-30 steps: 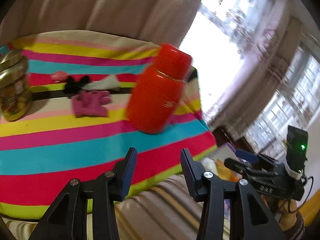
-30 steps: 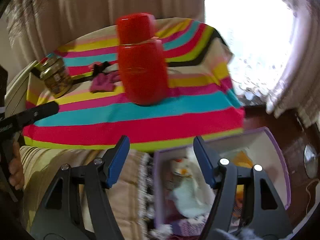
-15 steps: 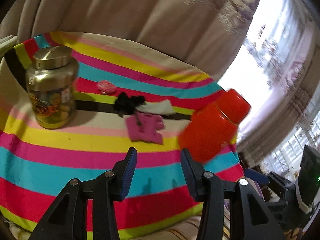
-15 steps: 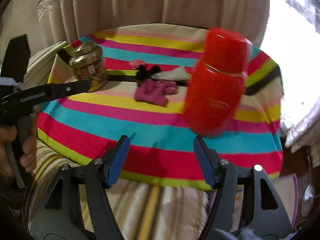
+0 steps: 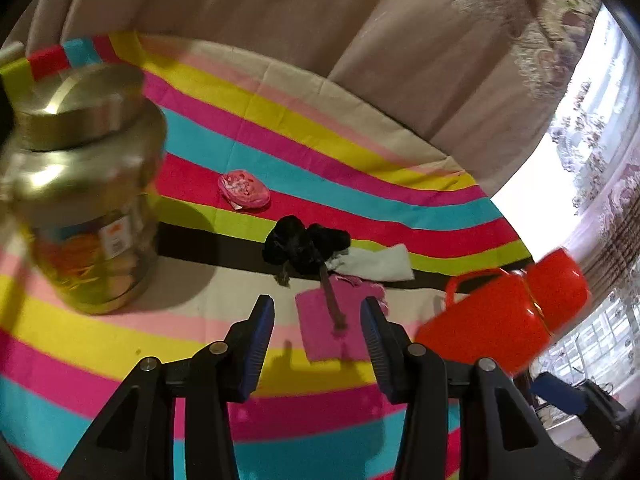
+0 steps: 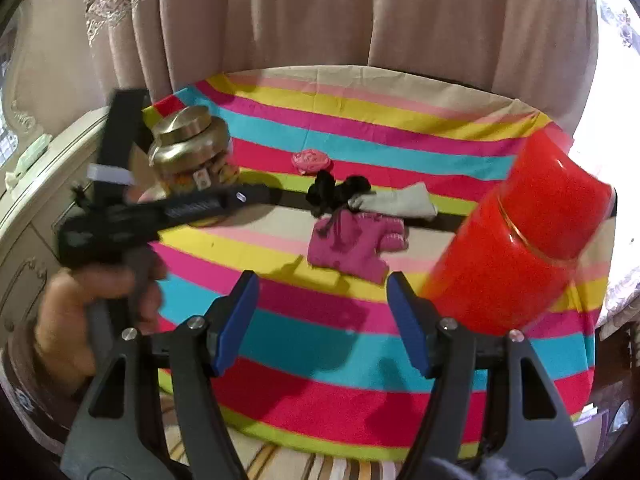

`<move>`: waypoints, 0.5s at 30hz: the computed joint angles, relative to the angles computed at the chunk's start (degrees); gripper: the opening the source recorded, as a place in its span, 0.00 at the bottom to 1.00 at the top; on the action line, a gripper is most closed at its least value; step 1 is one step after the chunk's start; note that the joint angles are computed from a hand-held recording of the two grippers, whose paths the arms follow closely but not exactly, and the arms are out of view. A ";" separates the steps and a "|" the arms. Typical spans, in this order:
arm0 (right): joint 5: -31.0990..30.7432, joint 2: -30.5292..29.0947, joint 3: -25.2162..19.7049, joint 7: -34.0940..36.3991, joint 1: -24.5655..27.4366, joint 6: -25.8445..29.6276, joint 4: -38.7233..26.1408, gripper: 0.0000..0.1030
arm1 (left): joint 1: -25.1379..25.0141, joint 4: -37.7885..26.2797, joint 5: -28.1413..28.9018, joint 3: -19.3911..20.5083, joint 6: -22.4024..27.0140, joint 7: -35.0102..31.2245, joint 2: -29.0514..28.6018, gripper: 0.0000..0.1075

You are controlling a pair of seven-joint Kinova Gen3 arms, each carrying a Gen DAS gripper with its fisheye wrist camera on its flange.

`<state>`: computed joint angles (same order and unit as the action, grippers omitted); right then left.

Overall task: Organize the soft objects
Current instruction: 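Grasp the black velvet item with the left tool while the right tool grasps the pink round pouch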

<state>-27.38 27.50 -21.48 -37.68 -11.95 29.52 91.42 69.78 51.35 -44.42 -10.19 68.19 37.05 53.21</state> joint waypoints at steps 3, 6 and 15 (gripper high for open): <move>0.87 1.75 1.53 -3.05 -2.23 1.29 -3.88 0.68 | -2.45 4.25 -0.07 -0.15 -5.75 1.68 -0.68 0.43; 2.33 3.87 3.16 -6.79 -4.53 2.51 -8.35 0.71 | -4.84 6.77 0.38 -0.23 -10.50 2.46 -0.80 0.43; 7.57 10.35 5.93 -16.65 -9.97 7.67 -22.31 0.75 | -11.12 8.20 3.70 -0.59 -17.01 -2.20 0.30 0.58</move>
